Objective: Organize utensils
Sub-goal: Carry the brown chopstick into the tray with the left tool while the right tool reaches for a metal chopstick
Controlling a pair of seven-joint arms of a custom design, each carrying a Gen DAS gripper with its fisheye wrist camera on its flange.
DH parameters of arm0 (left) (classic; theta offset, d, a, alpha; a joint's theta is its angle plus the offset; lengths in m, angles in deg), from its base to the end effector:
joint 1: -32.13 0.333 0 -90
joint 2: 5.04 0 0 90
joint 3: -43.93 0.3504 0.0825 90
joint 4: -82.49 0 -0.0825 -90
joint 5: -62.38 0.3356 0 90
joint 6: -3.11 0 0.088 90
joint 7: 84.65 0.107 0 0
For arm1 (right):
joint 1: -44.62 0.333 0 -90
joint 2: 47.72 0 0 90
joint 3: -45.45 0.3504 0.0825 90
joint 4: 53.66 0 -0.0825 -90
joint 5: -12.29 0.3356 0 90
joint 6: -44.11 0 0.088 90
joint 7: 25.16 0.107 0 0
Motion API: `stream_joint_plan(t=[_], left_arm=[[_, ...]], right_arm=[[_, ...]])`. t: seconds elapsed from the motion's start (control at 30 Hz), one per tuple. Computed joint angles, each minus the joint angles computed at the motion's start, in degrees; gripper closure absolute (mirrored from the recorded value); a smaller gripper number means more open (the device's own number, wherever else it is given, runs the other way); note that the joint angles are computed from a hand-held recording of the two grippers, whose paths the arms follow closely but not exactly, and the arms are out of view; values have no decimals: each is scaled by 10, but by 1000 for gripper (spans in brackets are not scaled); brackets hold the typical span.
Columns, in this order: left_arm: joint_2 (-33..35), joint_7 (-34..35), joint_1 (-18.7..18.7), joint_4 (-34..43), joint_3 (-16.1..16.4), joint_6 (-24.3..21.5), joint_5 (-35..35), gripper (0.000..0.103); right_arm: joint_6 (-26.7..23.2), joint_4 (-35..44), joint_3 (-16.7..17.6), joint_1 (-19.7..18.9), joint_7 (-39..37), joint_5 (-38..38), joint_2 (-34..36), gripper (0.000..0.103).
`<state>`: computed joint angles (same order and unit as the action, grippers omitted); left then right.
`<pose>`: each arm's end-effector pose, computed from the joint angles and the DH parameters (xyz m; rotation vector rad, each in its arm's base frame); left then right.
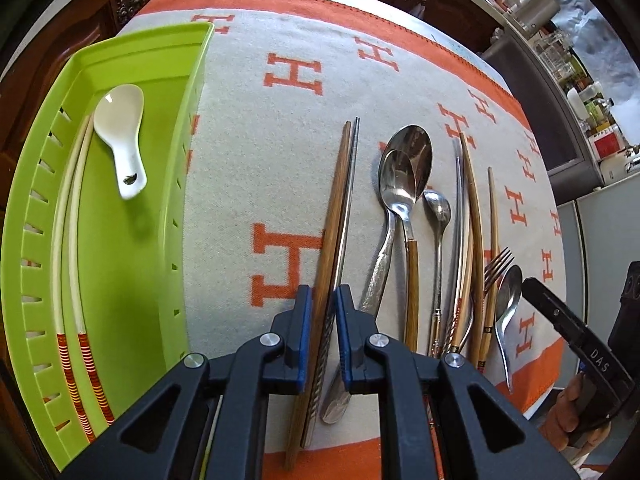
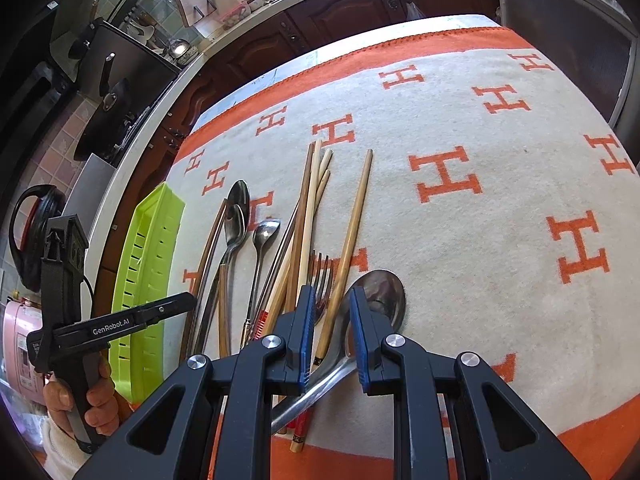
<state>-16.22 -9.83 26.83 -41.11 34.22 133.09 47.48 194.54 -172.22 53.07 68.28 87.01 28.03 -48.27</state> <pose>0.4525 -0.1344 0.5647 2.3217 -2.0215 0.5576 0.4693 0.2779 0.5554 -1.7635 1.8369 0.0157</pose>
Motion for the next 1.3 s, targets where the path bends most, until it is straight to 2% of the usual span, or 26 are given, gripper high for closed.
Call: stream_joint_plan(t=[0.2, 0.33, 0.4, 0.8, 1.07, 1.17, 1.3], left_arm=[[3, 9, -3, 0, -6, 2, 20, 92], [-1, -2, -5, -7, -8, 15, 24, 94], [-9, 1, -6, -14, -4, 24, 12, 99], [-66, -2, 4, -30, 0, 32, 11, 99], [-133, -12, 44, -21, 4, 11, 57, 99], [-152, -17, 68, -23, 8, 2, 84, 99], [-161, -16, 92, -38, 16, -10, 107, 99]], right_arm=[[-3, 5, 2, 1, 2, -2, 5, 85], [-7, 7, 3, 1, 5, -3, 5, 85], [-8, 7, 3, 2, 8, -7, 4, 85], [-27, 32, 11, 13, 13, -24, 7, 85], [-72, 124, 34, 31, -36, 15, 66, 85], [-97, 180, 43, 39, -32, 10, 107, 85], [-132, 258, 43, 59, 10, -45, 165, 85]])
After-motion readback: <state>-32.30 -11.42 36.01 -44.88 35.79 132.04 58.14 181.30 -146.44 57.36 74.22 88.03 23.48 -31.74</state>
